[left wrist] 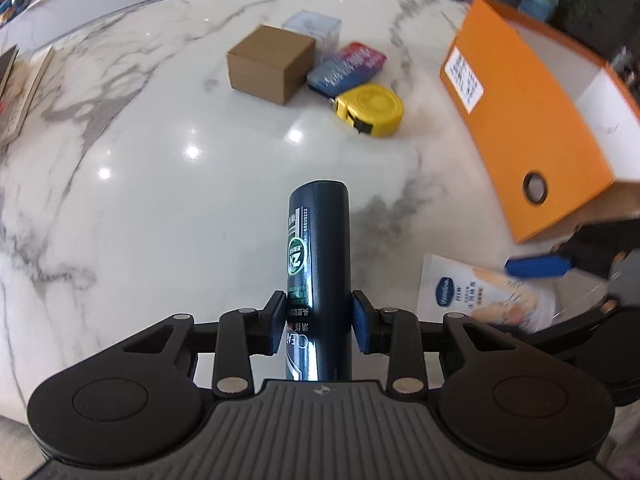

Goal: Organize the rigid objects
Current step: 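Lift the Vaseline tube and CLEAR bottle and carry both over the orange box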

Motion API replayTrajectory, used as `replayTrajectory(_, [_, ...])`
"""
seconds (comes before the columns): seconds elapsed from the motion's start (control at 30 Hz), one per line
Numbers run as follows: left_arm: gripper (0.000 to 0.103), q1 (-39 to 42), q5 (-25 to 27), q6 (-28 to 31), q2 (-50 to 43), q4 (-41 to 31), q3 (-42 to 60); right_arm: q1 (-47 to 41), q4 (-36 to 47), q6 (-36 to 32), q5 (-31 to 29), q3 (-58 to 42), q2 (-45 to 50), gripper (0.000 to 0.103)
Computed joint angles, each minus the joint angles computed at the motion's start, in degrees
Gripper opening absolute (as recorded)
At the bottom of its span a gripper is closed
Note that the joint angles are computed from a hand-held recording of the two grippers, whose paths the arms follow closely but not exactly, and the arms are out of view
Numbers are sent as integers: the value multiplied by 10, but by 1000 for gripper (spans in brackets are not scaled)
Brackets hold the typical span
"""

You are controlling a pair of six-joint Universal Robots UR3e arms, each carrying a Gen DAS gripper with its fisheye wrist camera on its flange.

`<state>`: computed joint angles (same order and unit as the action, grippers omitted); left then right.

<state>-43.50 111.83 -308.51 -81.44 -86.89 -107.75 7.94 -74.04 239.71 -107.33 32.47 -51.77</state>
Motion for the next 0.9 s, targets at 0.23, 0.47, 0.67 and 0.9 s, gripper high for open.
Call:
replayTrajectory(0.23, [39, -26, 45, -70, -22, -12, 38, 12, 64, 69, 2, -24, 4, 47])
replayTrajectory(0.47, [38, -48, 77, -102, -64, -33, 103, 24, -65, 150, 4, 162, -115, 46])
replayTrajectory(0.67, [38, -78, 109, -153, -120, -144, 240, 56, -34, 179, -31, 76, -104, 46])
replayTrajectory(0.9, [38, -75, 159, -140, -170, -253, 390, 106, 93, 202, -122, -128, -50, 46])
